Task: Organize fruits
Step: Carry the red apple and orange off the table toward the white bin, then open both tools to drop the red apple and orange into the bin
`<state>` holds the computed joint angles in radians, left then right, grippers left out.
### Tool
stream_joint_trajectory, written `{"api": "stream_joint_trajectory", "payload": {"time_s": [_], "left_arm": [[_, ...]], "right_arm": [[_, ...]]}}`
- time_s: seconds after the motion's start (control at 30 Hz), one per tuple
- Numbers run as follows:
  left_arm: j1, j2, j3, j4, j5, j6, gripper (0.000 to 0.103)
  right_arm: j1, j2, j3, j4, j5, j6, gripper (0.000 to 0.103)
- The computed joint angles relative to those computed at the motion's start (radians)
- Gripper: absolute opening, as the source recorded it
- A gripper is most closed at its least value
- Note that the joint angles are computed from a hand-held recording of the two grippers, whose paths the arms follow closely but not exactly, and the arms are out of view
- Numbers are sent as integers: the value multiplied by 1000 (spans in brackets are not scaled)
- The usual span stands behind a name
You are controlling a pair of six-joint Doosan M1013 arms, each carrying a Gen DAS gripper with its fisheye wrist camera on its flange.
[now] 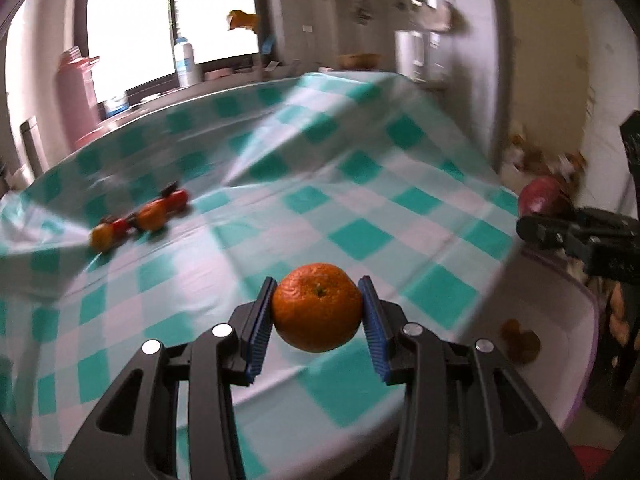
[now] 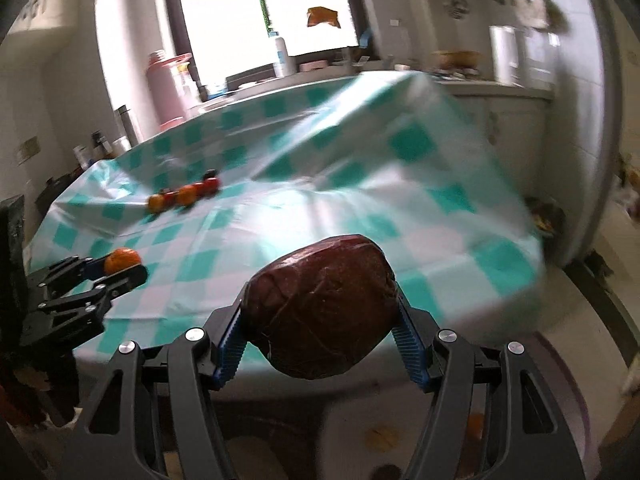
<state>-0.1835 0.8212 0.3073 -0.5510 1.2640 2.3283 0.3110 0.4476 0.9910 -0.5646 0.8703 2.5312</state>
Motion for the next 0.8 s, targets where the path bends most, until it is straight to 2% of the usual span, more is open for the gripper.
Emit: {"api": "stream_joint_trajectory", "payload": {"time_s": [0.13,0.23,0.33,0.5,0.57,0.7,0.8], "left_arm": [[-29,-39,71,-16,29,107,42],[-54,-62,116,-39,92,195,42],[-78,-69,141,-41,160,247,42],[-125,-105,248,-2,212,382,42],[-144,-118,291,29,218,441,42],[-182,-125,350,105,227,514,42],[-212,-140,419,162,179,575,42]], "right_arm": [[-6,-57,102,-55,32,105,64],[-10,-89,161,-82,91,148,64],[-22,-106,205,-66,154,164,64],[-49,-108,250,14,222,159,63],[-60,-101,266,47,261,169,63],[-93,-95,296,134,271,176,63],[-115,-71,285,178,310,146,63]]}}
